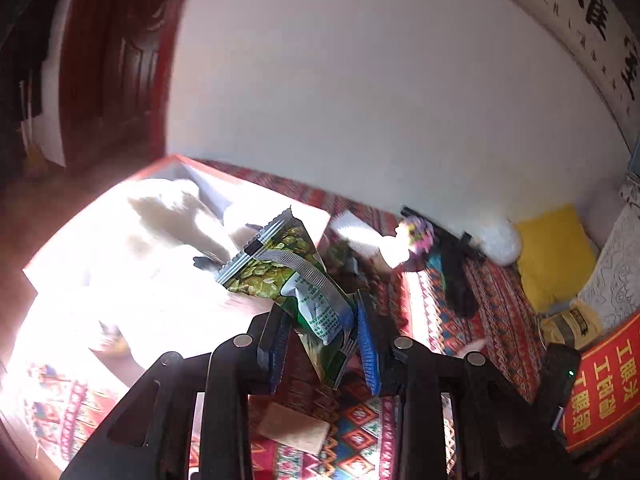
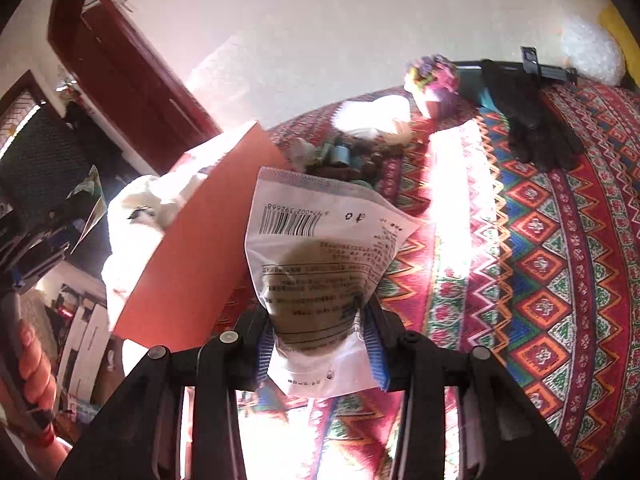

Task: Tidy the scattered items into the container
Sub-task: 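Grasp the clear printed bag with the right tool while the left grasps the green snack packet, drop in box, then grasp the green tape measure with the right tool while the left grasps the green pouch, drop in box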

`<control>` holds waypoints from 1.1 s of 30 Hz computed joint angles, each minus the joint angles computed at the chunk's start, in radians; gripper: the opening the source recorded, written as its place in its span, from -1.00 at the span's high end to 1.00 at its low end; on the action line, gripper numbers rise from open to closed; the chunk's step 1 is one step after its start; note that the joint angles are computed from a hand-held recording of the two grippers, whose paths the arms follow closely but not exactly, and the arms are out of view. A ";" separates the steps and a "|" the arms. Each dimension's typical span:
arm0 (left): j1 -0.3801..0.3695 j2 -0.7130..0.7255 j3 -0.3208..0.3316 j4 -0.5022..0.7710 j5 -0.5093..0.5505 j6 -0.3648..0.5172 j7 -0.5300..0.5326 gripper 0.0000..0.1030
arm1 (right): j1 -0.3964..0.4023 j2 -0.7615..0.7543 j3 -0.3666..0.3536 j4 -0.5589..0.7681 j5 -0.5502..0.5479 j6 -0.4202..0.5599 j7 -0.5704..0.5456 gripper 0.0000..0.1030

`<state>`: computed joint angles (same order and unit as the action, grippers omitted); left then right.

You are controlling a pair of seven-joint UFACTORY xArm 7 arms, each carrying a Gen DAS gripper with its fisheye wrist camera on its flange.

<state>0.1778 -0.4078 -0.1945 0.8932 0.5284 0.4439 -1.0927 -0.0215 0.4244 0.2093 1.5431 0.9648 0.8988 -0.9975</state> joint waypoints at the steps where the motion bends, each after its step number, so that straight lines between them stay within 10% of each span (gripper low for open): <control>1: 0.028 -0.031 0.013 -0.007 0.026 0.015 0.005 0.46 | -0.008 -0.041 0.017 -0.039 0.039 -0.005 -0.041 0.27; 5: 0.084 -0.052 0.137 -0.044 -0.014 -0.022 0.096 0.45 | 0.073 -0.099 0.040 -0.028 0.094 -0.042 -0.074 0.27; 10: 0.068 0.032 0.270 -0.082 -0.206 -0.046 0.297 0.29 | 0.274 0.032 0.061 0.232 -0.101 -0.148 0.085 0.27; 16: 0.180 0.010 0.210 -0.119 -0.184 -0.042 0.232 -0.46 | 0.469 0.189 0.017 0.443 -0.381 -0.356 0.360 -0.65; 23: 0.218 -0.124 0.160 -0.181 -0.182 -0.087 0.239 -0.62 | 0.289 0.053 0.148 0.264 -0.288 -0.381 0.289 -0.69; 33: 0.156 -0.058 -0.108 -0.041 -0.026 0.004 0.137 -0.62 | 0.044 -0.194 0.058 -0.079 0.095 -0.240 0.083 -0.80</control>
<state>0.3342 -0.4660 -0.3030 0.8522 0.5019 0.4480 -0.9560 0.0228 0.2301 0.2672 1.4643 1.0599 0.6586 -0.9144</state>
